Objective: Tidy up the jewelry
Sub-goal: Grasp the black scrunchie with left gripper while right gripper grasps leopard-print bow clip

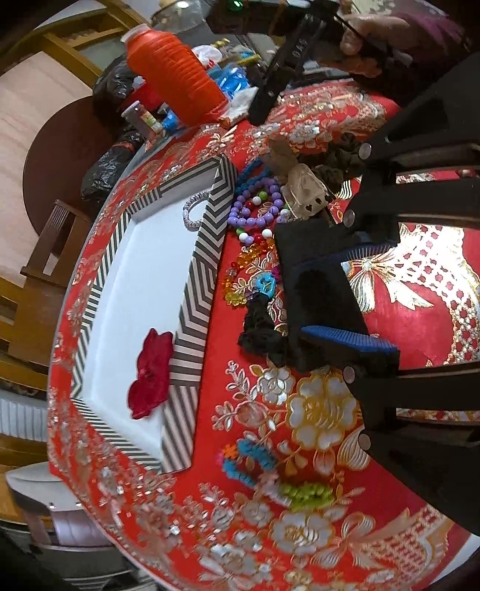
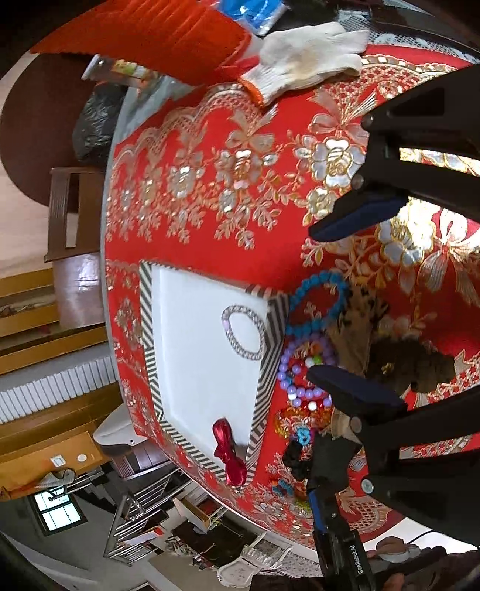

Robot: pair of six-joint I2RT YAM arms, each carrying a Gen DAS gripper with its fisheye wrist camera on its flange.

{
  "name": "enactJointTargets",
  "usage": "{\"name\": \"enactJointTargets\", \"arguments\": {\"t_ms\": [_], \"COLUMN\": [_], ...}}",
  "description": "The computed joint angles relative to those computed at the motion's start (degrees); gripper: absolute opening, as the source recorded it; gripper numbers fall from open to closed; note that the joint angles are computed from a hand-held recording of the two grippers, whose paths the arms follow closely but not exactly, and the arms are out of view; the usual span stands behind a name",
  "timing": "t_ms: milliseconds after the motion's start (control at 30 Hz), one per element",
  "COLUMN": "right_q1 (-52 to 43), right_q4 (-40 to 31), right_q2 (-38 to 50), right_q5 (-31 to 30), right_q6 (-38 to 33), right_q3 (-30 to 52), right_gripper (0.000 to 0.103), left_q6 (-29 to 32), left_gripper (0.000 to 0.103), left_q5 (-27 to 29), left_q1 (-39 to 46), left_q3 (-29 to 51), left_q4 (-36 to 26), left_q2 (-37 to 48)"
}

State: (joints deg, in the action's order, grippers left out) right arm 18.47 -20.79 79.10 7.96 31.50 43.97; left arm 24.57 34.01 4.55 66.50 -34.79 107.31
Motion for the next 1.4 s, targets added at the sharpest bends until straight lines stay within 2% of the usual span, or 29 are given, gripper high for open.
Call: {"name": "enactJointTargets", "arguments": {"t_ms": [67, 200, 300, 467, 600, 633, 667, 700, 733, 800, 867, 967, 1033, 1100, 1133, 1167, 1200, 1267, 1400], "right_q1": [-1.24, -2.93, -0.42, 5.25, 8.20, 9.00, 9.77, 10.08, 10.16, 10.79, 10.98, 10.92, 10.28, 9.96, 9.89, 10.08, 10.26, 10.19, 10.27], "right_q4": [0.15, 4.00, 2.18, 1.66, 2.65, 3.21, 4.53, 6.00, 6.71, 7.41, 7.24, 6.53, 6.46, 6.32, 6.14, 5.92, 5.64, 5.61, 5.32], "right_q2": [0.34, -1.44, 0.18, 5.79, 11.95, 12.41, 11.79, 11.55, 11.41, 11.00, 10.05, 6.59, 5.32, 4.38, 3.89, 3.48, 3.21, 3.03, 1.72], "right_q5": [-2.59, -13.42, -15.62, -12.61, -7.15, -5.62, -4.20, -4.97, -5.00, -4.23, -4.11, -3.53, -4.08, -4.46, -4.59, -4.55, -4.44, -4.58, -4.17], "right_q6": [-0.01, 2.65, 2.12, 1.42, 0.52, 0.09, -0.48, -0.97, -1.00, -1.18, -1.01, -1.26, -1.24, -1.20, -1.31, -1.37, -1.30, -1.26, -0.72], "right_q3": [-0.69, -3.91, -2.41, 0.44, 2.52, 2.43, 1.53, 0.70, 0.20, -0.44, -0.68, -1.78, -2.02, -2.23, -2.33, -2.40, -2.44, -2.59, -3.14], "right_gripper": [0.072, 0.072, 0.072, 0.072, 0.071, 0.068, 0.050, 0.037, 0.028, 0.024, 0.020, 0.019, 0.019, 0.019, 0.019, 0.019, 0.019, 0.019, 0.019], "left_q6": [0.47, 0.99, 1.20, 1.63, 2.26, 2.14, 2.24, 2.45, 2.33, 1.54, 2.23, 6.36, 6.92, 6.05, 6.10, 5.81, 4.67, 2.99, 0.23], "left_gripper": [0.049, 0.049, 0.049, 0.063, 0.065, 0.065, 0.065, 0.064, 0.060, 0.024, 0.018, 0.018, 0.019, 0.029, 0.031, 0.037, 0.048, 0.056, 0.056], "left_q5": [2.24, 4.40, 4.50, 5.53, 4.86, 4.89, 5.05, 5.22, 5.09, 2.64, 3.00, 3.61, 3.54, 2.94, 3.19, 3.49, 3.51, 3.09, 3.01], "left_q1": [0.76, 0.93, 0.60, 0.11, -0.48, -0.60, -0.56, -0.52, -0.50, -0.80, 0.17, 1.84, 2.50, 3.13, 3.61, 4.04, 4.43, 4.57, 3.87], "left_q3": [1.44, 3.35, 3.43, 4.82, 3.36, 2.96, 2.49, 2.16, 1.80, 0.97, 1.79, 1.73, 1.63, 1.64, 1.81, 1.96, 2.16, 3.28, 5.20], "left_q4": [-1.58, -3.86, -4.02, -5.58, -4.10, -3.55, -2.93, -2.52, -1.99, -0.50, -2.36, -5.13, -5.81, -5.52, -5.67, -5.71, -5.21, -4.99, -5.29], "left_q2": [2.01, 5.25, 5.50, 6.52, 5.41, 5.18, 4.95, 4.85, 4.63, 4.07, 4.46, 2.16, 1.17, 0.89, 1.08, 1.27, 1.68, 3.23, 7.10]}}
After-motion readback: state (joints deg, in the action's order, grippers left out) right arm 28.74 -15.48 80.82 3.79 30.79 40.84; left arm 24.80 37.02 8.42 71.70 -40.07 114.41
